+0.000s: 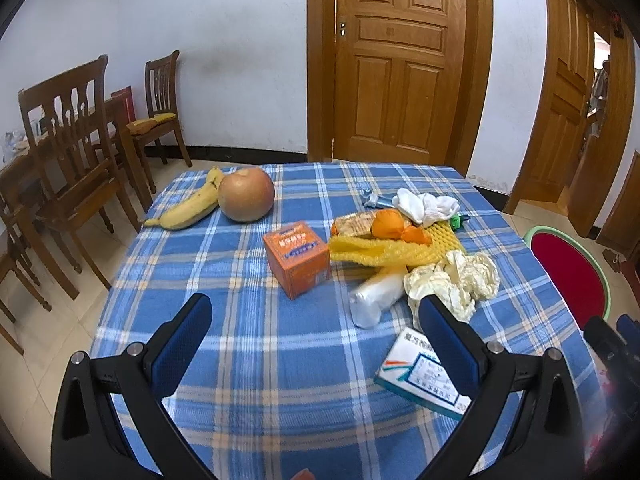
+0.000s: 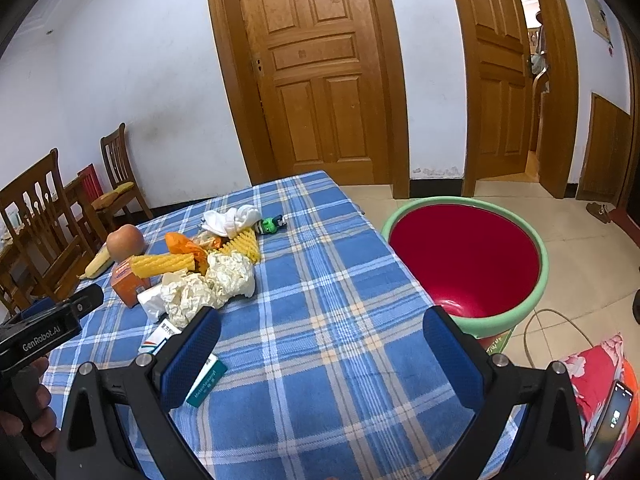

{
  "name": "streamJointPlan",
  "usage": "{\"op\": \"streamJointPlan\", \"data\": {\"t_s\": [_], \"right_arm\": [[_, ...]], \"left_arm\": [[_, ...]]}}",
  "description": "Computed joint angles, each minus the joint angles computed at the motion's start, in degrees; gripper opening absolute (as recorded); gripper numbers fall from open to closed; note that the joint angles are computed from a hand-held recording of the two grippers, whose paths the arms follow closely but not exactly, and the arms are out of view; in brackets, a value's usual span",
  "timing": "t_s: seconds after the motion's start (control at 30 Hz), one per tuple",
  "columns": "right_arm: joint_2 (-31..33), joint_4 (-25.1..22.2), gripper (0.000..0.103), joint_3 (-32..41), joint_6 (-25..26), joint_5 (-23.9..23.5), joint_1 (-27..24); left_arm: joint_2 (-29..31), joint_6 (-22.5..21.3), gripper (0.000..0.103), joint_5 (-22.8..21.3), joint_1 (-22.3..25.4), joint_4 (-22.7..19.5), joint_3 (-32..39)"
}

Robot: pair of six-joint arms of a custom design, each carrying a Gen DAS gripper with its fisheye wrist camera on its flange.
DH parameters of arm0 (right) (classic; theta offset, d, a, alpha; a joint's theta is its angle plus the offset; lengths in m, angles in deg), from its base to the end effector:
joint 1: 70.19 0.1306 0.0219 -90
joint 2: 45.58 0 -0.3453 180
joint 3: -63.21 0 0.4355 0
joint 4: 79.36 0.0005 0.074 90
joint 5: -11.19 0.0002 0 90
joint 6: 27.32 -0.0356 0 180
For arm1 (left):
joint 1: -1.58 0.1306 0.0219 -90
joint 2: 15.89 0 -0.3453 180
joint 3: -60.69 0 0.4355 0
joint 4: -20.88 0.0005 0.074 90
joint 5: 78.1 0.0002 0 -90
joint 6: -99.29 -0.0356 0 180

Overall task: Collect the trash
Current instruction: 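Grasp the orange box with the left tool while the right tool grasps crumpled paper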

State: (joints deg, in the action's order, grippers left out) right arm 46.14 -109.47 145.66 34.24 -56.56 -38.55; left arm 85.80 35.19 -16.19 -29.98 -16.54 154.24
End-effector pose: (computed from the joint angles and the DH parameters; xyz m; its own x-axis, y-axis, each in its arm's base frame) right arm 0.4710 0.2738 0.3376 -0.5875 0.1557 -0.7941 0.0494 0.9864 0.1569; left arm 0.5169 -0.2984 0.3317 -0.6263 -0.0676 -0.7767 -0.1031 0.9947 -0.0034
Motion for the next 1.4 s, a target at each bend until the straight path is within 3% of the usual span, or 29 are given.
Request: {"op": "streamJointPlan", "data": {"t_s": [0.33, 0.7, 0.83, 1.07, 1.17, 1.23, 1.4], "right_arm": [[6.37, -4.12, 0.103, 8.77, 0.50, -3.49, -0.31], [16.30, -10.79, 0.103, 19.88, 0.26, -3.76, -0.75], [19.08, -12.30, 0.103, 22.68, -2.27, -6.96, -1.64], [22.50, -15.25, 0.083, 26.29, -4.97, -12.71, -2.96], [23.39, -15.28, 0.072, 26.79, -7.47, -17.25, -3.81], [24.11, -15.60, 0.068, 27.34, -8.09, -19.08, -4.15], [23.78, -12.03, 0.037, 25.92, -8.24, -22.14, -4.60]], "left_arm": [[2.49, -3.35, 0.102, 1.58, 4.43, -0.77, 3.20], [9.09, -3.01, 0.101, 11.39, 9.37, -4.18, 9.25], [10.76, -3.50, 0.101, 12.46, 10.03, -4.94, 10.51], [12.96, -4.04, 0.095, 15.84, 10.48, -4.57, 11.69], [13.22, -4.10, 0.086, 18.25, 10.74, -3.71, 11.58], [13.14, -4.03, 0.073, 19.03, 10.80, -3.16, 11.32], [12.87, -0.86, 0.041, 22.75, 12.19, -3.64, 10.85]]}}
